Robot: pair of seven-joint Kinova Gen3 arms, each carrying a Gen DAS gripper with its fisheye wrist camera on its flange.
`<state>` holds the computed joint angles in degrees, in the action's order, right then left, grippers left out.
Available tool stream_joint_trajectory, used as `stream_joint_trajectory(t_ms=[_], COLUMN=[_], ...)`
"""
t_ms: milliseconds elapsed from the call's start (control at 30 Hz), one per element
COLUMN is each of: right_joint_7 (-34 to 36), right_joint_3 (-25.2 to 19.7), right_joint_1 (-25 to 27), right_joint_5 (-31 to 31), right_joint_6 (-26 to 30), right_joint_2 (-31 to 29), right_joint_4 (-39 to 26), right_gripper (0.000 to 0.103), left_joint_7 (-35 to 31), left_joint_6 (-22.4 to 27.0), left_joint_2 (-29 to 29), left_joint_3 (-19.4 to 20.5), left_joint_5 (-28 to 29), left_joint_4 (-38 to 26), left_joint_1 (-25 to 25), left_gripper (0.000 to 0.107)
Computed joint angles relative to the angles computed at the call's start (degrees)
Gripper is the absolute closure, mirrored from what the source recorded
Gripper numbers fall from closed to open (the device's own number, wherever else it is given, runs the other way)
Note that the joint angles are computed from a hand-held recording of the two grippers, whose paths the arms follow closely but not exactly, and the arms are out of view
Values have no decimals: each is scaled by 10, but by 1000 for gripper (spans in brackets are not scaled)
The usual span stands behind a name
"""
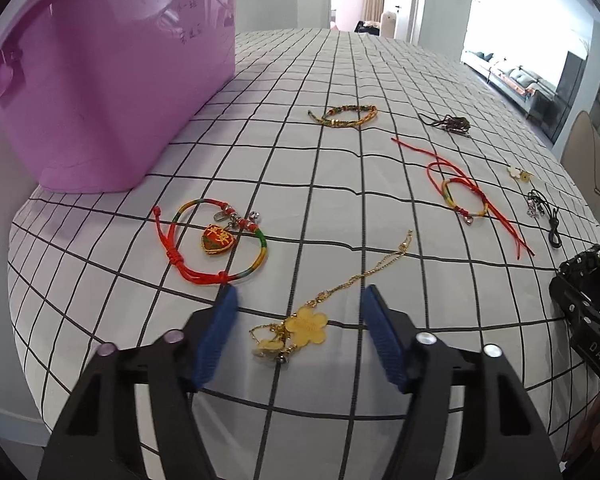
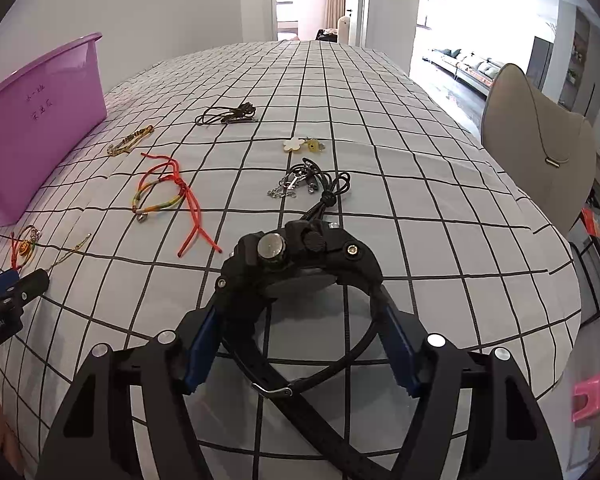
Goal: Organize jewelry
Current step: 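Close the left tool on the gold flower-pendant chain while the right tool lifts the watch, then carry the chain and the watch toward the pink tub with both tools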
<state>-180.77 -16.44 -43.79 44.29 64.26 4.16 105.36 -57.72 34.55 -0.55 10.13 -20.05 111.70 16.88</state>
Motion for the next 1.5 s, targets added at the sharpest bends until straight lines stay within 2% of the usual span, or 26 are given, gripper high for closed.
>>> stream_joint_trajectory(t_ms=[167,200,267,333,633,867,1233,1500], right_joint_7=[0,-1,-3,-7,-33,-44,-35,8], right_joint_3=[-3,-4,-4,-6,-16,-32,-57,-74], right_joint_1=[-4,-5,-6,-7,-7,-8,-1,17], right_joint_5=[4,5,7,10,26,34,16,-15], right_joint_6=[-3,-3,-6,-11,-45,-46,-21,1], right_joint_2=[0,0,-2,-4,-23,-38,-69,-94], right_joint_4=[2,3,6,10,32,34,15,-25], right_gripper=[36,36,36,36,36,36,36,36], left_joint_7=[-2,5,6,9,-51,-97,-162,-211], left_joint_6=[-13,-15,-19,-21,-42,-45,4,79], left_joint_2=[-10,-12,-14,-17,-38,-67,-108,-125], left_joint_3=[11,15,18,21,10,8,2,-13], left_joint_5=[-15,-24,-28,-32,38,90,156,207], left_joint_4=[14,17,20,24,39,41,3,-58], left_joint_1=[8,10,12,13,-1,-16,-33,-40], left_gripper=[86,89,101,105,106,106,106,106])
